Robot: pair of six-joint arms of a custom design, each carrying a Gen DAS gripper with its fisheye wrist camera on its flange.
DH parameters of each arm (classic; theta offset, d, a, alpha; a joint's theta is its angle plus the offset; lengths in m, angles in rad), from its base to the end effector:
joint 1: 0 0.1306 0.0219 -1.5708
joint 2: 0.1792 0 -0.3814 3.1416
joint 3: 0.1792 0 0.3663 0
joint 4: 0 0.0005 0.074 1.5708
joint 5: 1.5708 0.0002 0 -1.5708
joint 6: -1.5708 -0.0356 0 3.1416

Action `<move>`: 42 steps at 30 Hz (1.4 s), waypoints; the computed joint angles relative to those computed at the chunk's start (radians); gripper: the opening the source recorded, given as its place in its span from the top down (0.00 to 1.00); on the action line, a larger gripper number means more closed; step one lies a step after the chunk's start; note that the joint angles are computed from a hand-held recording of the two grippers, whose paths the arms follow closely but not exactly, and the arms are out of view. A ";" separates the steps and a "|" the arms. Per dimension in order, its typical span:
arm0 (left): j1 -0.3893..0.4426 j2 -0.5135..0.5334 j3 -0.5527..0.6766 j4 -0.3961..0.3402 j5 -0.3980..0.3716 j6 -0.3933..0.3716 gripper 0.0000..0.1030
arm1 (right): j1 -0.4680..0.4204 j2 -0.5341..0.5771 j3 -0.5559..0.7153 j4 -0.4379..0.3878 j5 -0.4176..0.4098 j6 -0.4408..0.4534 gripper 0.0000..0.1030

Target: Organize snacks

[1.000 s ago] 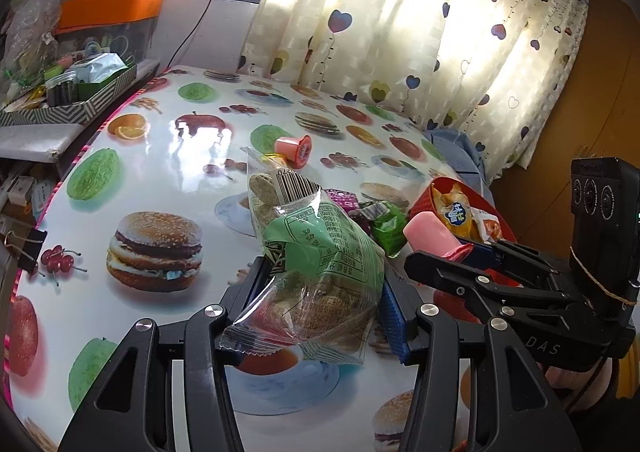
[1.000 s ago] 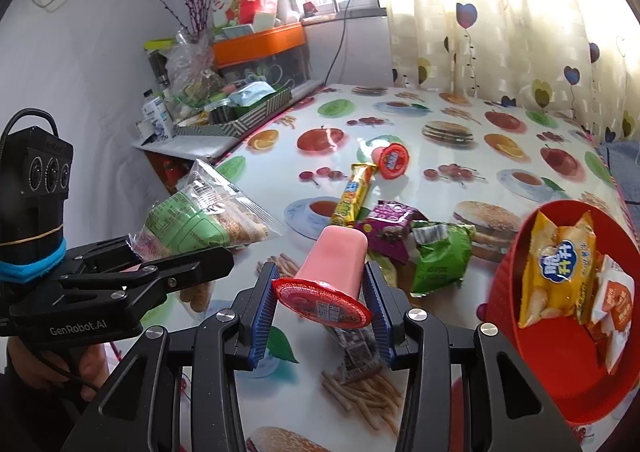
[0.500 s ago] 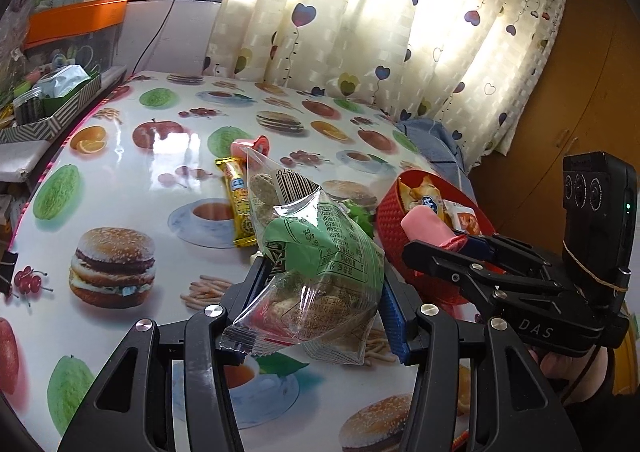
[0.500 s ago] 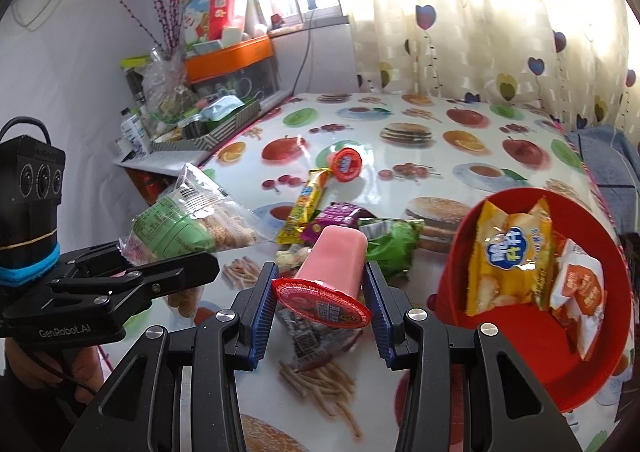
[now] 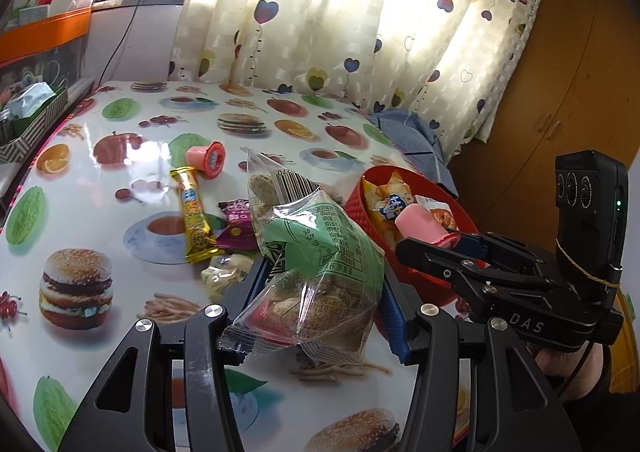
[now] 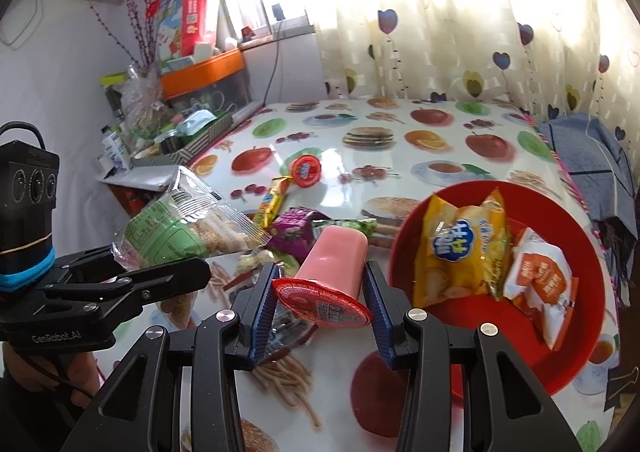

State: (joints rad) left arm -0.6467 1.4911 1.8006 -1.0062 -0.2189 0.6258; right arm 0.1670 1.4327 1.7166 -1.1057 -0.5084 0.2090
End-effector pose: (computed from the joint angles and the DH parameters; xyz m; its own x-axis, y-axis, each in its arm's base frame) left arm 0.3970 -0.2907 0.5517 -0.6817 -0.2017 -0.7032 0.0690 0.9392 -0.3363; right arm 0.4514 0.0932 0.5372 -0.6085 -0.2864 -0.7401 -0.6116 0.7635 0.2075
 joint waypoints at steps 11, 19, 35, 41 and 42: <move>-0.008 0.053 0.053 0.005 0.043 -0.024 0.49 | -0.065 0.002 -0.013 0.011 0.016 -0.015 0.61; -0.014 0.093 0.100 0.005 0.073 -0.048 0.49 | -0.114 0.003 -0.021 0.015 0.035 -0.026 0.61; -0.022 0.152 0.170 -0.009 0.117 -0.079 0.49 | -0.179 0.019 -0.043 0.003 0.066 -0.029 0.60; -0.023 0.177 0.200 -0.014 0.129 -0.091 0.49 | -0.191 0.035 -0.049 -0.021 0.085 -0.022 0.60; -0.023 0.183 0.207 -0.016 0.131 -0.093 0.49 | -0.194 0.038 -0.050 -0.027 0.088 -0.021 0.60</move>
State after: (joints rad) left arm -0.6699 1.6741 2.0072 -1.0223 -0.0877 0.5325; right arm -0.0268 1.4705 1.6667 -1.1324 -0.4206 0.1878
